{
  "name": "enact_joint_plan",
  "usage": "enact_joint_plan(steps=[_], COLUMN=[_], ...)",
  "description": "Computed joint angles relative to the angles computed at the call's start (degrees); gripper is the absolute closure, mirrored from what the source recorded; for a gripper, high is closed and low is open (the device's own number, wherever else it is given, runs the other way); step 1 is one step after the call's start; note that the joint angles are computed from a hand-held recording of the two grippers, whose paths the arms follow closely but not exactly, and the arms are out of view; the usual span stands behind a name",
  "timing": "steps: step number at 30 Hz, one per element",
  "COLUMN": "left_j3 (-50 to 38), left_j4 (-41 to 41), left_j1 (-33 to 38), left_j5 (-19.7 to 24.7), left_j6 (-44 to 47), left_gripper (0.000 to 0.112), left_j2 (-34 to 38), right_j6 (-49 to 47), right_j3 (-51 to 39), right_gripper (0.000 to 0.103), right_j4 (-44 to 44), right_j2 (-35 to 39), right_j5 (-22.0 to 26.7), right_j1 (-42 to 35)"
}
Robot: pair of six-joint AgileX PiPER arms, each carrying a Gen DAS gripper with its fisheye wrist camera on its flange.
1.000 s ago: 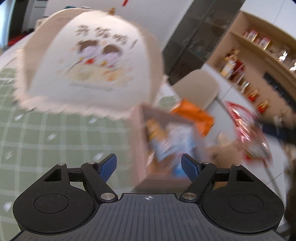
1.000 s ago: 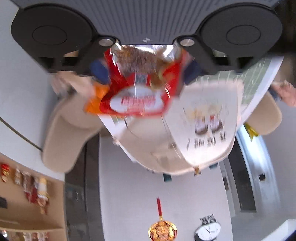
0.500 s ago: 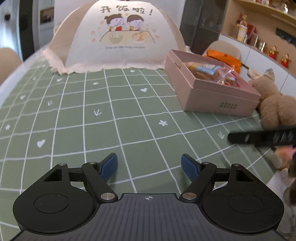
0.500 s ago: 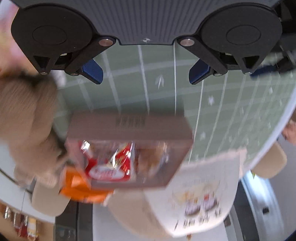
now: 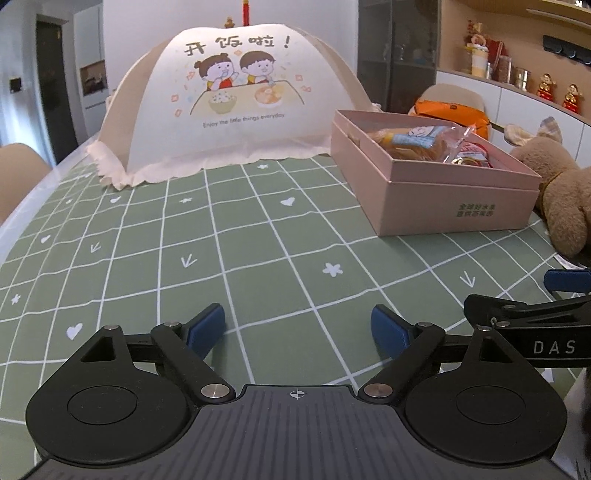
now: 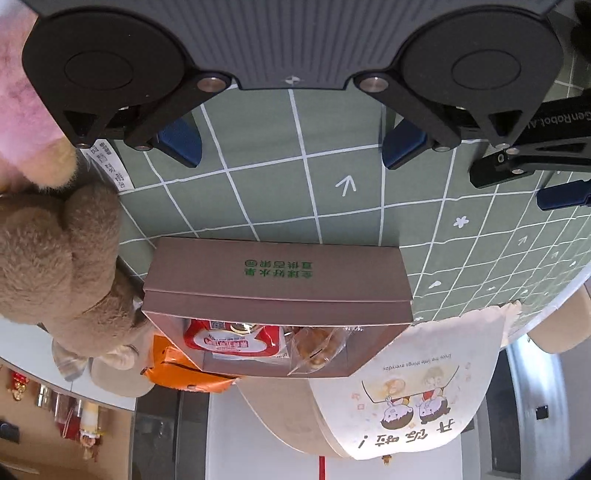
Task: Organize snacks
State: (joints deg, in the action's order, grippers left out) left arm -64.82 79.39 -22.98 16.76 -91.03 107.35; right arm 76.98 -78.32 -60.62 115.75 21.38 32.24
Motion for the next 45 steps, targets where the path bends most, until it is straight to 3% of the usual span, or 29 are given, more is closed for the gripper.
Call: enact_joint_plan(steps=[5, 45], left_j3=[1.5, 1.2], left_j4=[6.6, 5.9], left_j1=[0.4, 0.3], left_j5=[-1.2, -1.0], left_j6=[-6.2, -5.7], left_gripper=[0.022, 0.021], left_j2=[-0.5, -0.3], right_j6=[3.3, 4.1], right_j3=[0.1, 0.3], right_gripper=[0.000, 0.000], right_j4=[-3.7, -4.2], right_j2=[0.5, 0.4], right_j5=[-0.8, -0.6], right_j1=[-0.4, -0.3])
